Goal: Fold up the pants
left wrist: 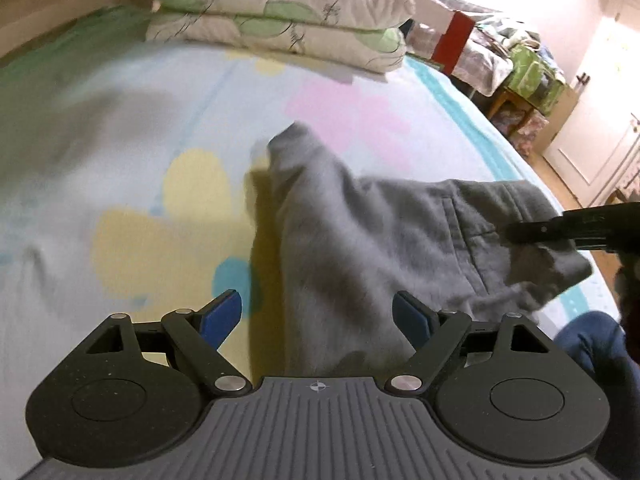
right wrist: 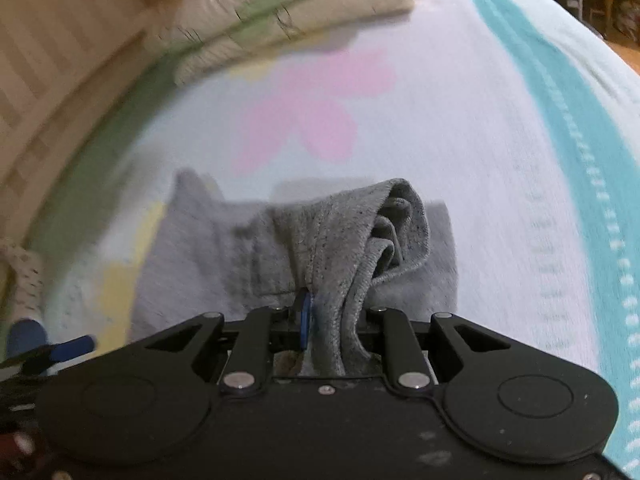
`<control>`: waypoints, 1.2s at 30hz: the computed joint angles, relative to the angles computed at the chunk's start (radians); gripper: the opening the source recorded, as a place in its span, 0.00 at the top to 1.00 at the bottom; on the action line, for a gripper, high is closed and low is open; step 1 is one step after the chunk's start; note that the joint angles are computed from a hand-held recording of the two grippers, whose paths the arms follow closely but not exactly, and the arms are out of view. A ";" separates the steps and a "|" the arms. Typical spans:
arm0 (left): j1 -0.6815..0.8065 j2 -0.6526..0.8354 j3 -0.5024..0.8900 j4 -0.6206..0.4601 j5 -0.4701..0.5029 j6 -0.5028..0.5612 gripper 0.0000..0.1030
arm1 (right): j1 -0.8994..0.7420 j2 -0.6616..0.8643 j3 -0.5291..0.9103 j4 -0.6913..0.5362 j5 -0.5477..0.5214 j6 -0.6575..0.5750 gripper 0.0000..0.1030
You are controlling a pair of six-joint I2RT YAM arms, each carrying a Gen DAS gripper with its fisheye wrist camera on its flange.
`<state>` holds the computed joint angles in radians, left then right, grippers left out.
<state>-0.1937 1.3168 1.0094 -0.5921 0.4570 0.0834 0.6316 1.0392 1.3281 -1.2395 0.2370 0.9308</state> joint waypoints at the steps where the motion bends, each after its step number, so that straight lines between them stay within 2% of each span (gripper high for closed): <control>1: -0.025 0.014 -0.005 0.033 -0.020 -0.009 0.20 | 0.026 -0.016 -0.004 0.003 0.026 0.011 0.82; 3: -0.073 0.068 0.000 0.050 -0.079 0.000 0.20 | 0.022 -0.029 -0.026 -0.006 0.045 0.014 0.80; 5: -0.124 0.175 0.049 -0.021 -0.180 0.041 0.18 | -0.051 -0.015 -0.067 -0.028 -0.012 0.005 0.70; 7: -0.103 0.183 0.010 0.013 -0.142 0.037 0.16 | -0.112 0.015 -0.089 -0.062 -0.061 0.027 0.61; 9: -0.083 0.167 0.009 -0.015 -0.128 0.035 0.16 | -0.109 -0.013 -0.094 -0.072 -0.058 0.062 0.61; 12: -0.054 0.137 0.018 -0.053 -0.119 0.030 0.16 | -0.012 0.005 -0.032 -0.141 0.043 0.121 0.60; 15: -0.029 0.110 0.055 -0.064 -0.115 0.029 0.16 | 0.163 0.093 0.072 -0.211 0.240 0.226 0.60; 17: -0.023 0.141 0.120 -0.061 -0.104 0.011 0.16 | 0.232 0.120 0.120 -0.231 0.336 0.232 0.59; 19: -0.039 0.193 0.187 -0.045 -0.105 -0.003 0.16 | 0.248 0.121 0.128 -0.164 0.360 0.159 0.59; 22: -0.088 0.290 0.297 -0.035 -0.144 0.000 0.16 | 0.233 0.132 0.109 -0.043 0.306 0.016 0.61; 25: -0.137 0.365 0.365 -0.015 -0.162 -0.005 0.15 | 0.218 0.142 0.068 0.049 0.238 -0.074 0.61; 28: -0.176 0.464 0.440 0.015 -0.198 -0.017 0.15 | 0.192 0.207 0.066 0.089 0.208 -0.147 0.65; 30: -0.179 0.509 0.479 0.006 -0.225 -0.009 0.16 | 0.112 0.238 0.025 0.123 0.190 -0.188 0.71; 31: -0.176 0.526 0.493 0.004 -0.234 -0.009 0.16 | 0.082 0.231 -0.002 0.136 0.175 -0.181 0.77; 32: -0.176 0.548 0.512 0.002 -0.241 -0.014 0.16 | 0.051 0.212 -0.037 0.162 0.155 -0.174 0.89; 33: -0.171 0.564 0.528 0.002 -0.244 -0.022 0.16 | 0.034 0.199 -0.063 0.179 0.156 -0.159 0.97; 36: -0.156 0.622 0.585 -0.010 -0.251 -0.042 0.15 | 0.020 0.133 -0.132 0.222 0.151 -0.146 1.00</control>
<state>-0.3497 1.9386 1.5947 -0.6018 0.2063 0.0412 0.6516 1.1718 1.1959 -1.0175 0.3884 0.7849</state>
